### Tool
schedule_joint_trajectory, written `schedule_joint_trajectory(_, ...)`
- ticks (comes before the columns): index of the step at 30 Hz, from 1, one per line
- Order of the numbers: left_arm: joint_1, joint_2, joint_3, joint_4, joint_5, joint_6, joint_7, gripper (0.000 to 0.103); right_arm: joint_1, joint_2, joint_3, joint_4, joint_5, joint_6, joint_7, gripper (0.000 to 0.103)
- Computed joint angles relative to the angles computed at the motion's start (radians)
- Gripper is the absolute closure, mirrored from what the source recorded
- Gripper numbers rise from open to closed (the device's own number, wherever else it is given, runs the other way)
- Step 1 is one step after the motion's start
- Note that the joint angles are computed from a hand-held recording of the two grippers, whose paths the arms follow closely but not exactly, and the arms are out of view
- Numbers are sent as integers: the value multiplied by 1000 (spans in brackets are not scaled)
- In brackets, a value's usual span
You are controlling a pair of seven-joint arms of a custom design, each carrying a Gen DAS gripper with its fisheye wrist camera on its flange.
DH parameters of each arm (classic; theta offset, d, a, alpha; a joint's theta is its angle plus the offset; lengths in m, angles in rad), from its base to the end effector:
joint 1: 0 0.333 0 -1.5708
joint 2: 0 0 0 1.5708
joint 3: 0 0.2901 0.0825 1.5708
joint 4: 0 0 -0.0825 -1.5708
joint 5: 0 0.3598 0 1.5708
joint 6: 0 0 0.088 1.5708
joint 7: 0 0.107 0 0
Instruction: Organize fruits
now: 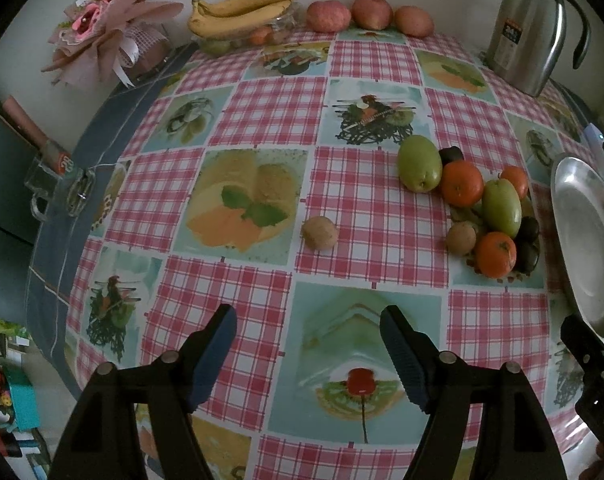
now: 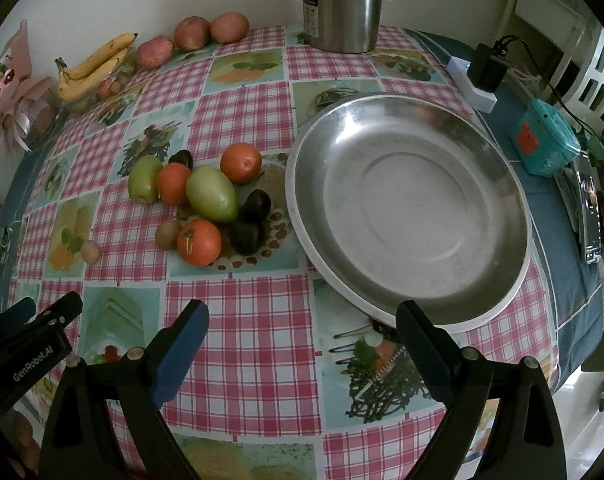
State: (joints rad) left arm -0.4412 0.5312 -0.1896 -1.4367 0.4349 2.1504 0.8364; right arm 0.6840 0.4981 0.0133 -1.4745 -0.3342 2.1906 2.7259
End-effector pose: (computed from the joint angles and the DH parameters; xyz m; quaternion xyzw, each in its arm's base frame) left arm 0.5798 -0.3725 0.3960 -0.6730 0.7189 -0.0802 0.1545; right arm 0.5331 0.4292 0.4000 -0.5861 0.7904 -0.1256 0.1263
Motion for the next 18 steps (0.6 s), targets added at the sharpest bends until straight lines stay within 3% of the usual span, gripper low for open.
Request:
schedule_joint_trajectory(15,6,2,-5,-3,-15,7,8,19,1,5,-1,5,3,-2,-4,8)
schedule_joint_trajectory(18,8,4,-6,-1,-23,10,13,12,1,5,-1,6,4,-3,-5,8)
